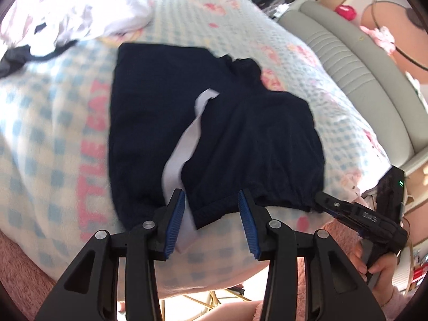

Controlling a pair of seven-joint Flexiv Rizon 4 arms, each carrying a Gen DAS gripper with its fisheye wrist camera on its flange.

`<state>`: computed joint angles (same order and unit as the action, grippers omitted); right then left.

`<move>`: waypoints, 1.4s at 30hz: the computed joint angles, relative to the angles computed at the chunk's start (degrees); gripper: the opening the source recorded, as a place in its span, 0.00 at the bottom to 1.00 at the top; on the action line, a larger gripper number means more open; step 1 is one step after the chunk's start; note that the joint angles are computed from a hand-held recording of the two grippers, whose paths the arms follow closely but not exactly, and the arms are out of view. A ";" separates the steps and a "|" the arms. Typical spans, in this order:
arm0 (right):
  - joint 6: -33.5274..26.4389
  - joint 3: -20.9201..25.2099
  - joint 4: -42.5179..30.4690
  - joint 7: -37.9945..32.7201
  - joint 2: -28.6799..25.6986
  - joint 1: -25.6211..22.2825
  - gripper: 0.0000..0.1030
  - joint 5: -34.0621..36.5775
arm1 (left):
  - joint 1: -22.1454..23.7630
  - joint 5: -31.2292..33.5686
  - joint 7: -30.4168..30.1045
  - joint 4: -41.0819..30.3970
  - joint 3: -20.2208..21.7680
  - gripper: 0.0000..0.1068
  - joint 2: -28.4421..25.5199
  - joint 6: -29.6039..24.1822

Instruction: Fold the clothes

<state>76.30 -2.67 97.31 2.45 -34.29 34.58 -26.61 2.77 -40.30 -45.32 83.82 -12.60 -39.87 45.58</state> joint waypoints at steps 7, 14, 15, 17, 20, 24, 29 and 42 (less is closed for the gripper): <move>3.37 -3.44 -0.19 0.74 -0.29 2.52 0.16 0.50 | -0.14 -0.44 6.11 -2.33 -2.28 0.41 -0.50 -3.99; 0.51 -13.15 7.49 14.56 5.79 9.25 0.18 -7.37 | -4.71 3.21 6.22 -7.08 -1.90 0.36 -2.03 -7.39; -0.69 -12.71 8.20 15.46 6.73 9.00 0.19 -8.02 | -4.95 3.22 6.34 -7.13 -2.02 0.36 -1.85 -8.02; -3.02 -7.32 6.70 11.91 6.26 4.99 0.25 -5.66 | -5.27 2.72 6.25 -7.53 -2.37 0.36 -2.26 -9.51; -1.79 3.90 4.39 1.46 4.10 -3.44 0.27 1.97 | -6.12 3.83 6.20 -7.23 -1.51 0.36 -2.15 -10.51; 2.35 5.97 1.87 -2.21 1.01 -5.01 0.27 4.45 | -6.38 3.66 2.35 -7.95 -0.85 0.36 -2.89 -12.68; 7.09 2.89 0.44 -4.05 -0.64 -2.44 0.27 5.86 | -6.06 0.60 1.98 -5.00 -2.03 0.36 -1.98 -9.07; -3.59 -4.64 10.68 8.62 9.31 3.67 0.27 -1.84 | -8.89 4.22 5.80 -4.47 -1.37 0.15 -1.63 -10.31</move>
<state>72.71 -7.31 107.99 11.07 -24.98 38.25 -28.45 -6.12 -36.08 -39.53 79.35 -13.97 -41.50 35.27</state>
